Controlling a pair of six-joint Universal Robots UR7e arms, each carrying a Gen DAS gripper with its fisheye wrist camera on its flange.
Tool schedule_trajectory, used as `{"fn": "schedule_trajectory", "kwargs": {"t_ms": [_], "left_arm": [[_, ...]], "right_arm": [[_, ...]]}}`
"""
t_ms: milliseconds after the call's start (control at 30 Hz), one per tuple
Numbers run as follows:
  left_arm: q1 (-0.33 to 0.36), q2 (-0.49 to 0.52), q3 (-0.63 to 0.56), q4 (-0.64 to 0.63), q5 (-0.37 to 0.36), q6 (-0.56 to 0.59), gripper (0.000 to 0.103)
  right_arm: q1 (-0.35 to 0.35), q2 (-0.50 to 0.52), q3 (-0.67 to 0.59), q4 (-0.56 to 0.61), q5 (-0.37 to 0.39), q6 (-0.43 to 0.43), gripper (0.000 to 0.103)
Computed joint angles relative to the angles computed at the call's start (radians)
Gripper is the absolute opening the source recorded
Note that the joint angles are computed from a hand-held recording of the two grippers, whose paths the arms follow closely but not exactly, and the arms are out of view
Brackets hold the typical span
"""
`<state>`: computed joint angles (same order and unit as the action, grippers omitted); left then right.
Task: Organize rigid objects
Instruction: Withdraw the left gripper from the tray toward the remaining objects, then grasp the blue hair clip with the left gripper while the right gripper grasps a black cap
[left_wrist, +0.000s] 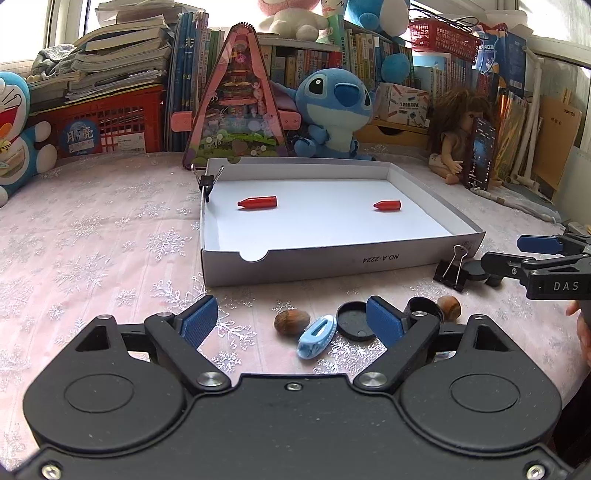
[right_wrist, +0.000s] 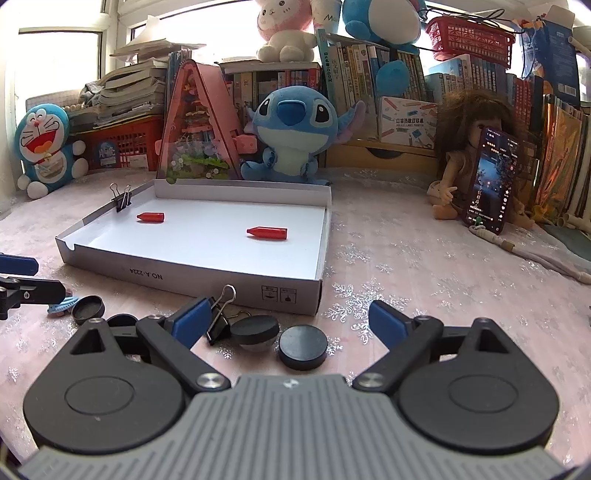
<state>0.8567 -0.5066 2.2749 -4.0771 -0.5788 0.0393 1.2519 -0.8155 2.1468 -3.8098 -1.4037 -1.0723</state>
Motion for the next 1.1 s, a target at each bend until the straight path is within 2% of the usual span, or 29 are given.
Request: {"fn": "schedule_trajectory", "kwargs": {"t_ms": [400,700,767,867,1100], "left_arm": [[-0.005,0.015,0.031,-0.01,0.028,-0.033,0.083],[0.005,0.017,0.029,-0.008,0.03,-0.051,0.065],[0.007,0.017,0.025,-0.01,0.029,-0.049,0.058],[0.008,0.009,0.028,0.0,0.021,-0.069,0.047],[0.008,0.01,0.022,0.016,-0.025,-0.035,0.036]], "right_arm": [[-0.016,0.01,0.011,-0.031,-0.016,-0.015,0.097],[-0.012,0.026,0.0,-0.052,-0.043,-0.011,0.097],[-0.009,0.03,-0.001,-0.056,-0.057,-0.019,0.097],[-0.004,0.038,-0.004,-0.067,-0.071,-0.027,0.093],[-0.002,0.036,-0.006,-0.039,-0.077,-0.03,0.084]]}}
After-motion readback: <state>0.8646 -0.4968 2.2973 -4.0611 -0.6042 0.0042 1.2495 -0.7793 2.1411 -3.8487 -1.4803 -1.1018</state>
